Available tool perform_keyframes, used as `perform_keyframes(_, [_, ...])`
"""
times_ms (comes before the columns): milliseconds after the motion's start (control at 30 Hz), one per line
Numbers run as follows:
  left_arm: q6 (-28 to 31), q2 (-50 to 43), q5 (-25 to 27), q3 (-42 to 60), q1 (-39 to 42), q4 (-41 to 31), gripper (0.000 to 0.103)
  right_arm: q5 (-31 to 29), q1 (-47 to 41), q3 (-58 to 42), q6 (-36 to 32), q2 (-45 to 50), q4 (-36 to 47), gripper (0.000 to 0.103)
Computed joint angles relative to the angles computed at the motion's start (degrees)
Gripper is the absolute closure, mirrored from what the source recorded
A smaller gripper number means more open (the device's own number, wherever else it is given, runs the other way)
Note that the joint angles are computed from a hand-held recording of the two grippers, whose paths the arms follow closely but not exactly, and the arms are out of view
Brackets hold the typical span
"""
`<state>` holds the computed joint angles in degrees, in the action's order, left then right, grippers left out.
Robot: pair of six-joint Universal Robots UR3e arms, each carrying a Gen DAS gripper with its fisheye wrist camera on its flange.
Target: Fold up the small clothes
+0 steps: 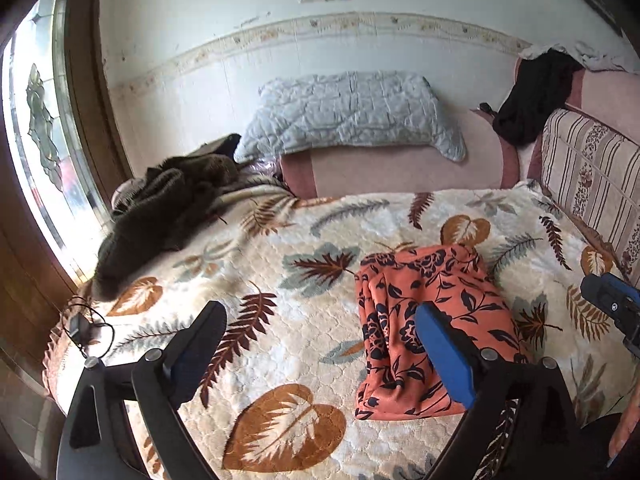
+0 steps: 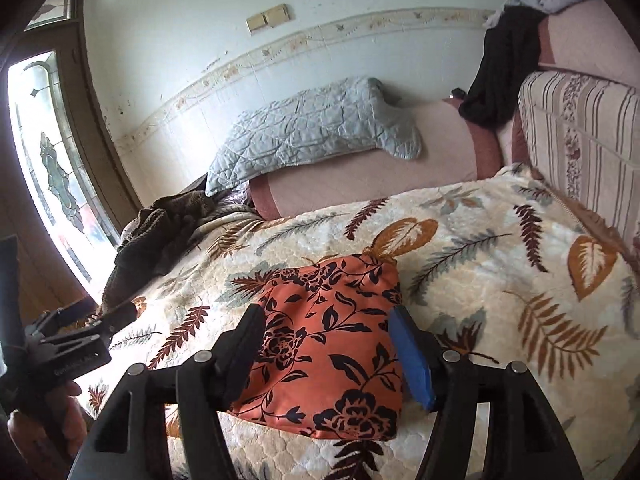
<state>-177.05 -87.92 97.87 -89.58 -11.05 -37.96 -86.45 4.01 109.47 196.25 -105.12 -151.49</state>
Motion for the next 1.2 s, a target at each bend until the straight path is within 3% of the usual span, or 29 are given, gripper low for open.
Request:
perform_keyframes(133, [-1.2,6.3,1.6,-1.1,-1.0,-2.1,0.004,-5.3,4.3,-2.3,0.7,-4.8,5.2,0.034])
perform_keyframes(533, [-4.5,16.4,16.1,-1.5,-11.1,-4.6,0.003,-24.1,21.4,-11.7,4.9,-9.4,14.6,0.031])
perform_keyframes(1000, [-7.8,22.0,22.6,2.1,-17.7,-11.2,0.003,-42.0,40.5,-20.1,12.7,-6.9,24.7,0.031])
perform_keyframes(1200, [-8.7,22.5,22.9,5.5,-19.6,-14.7,0.003,-46.7,44.9,-23.2,14.9,-5.4,27.3,0.031])
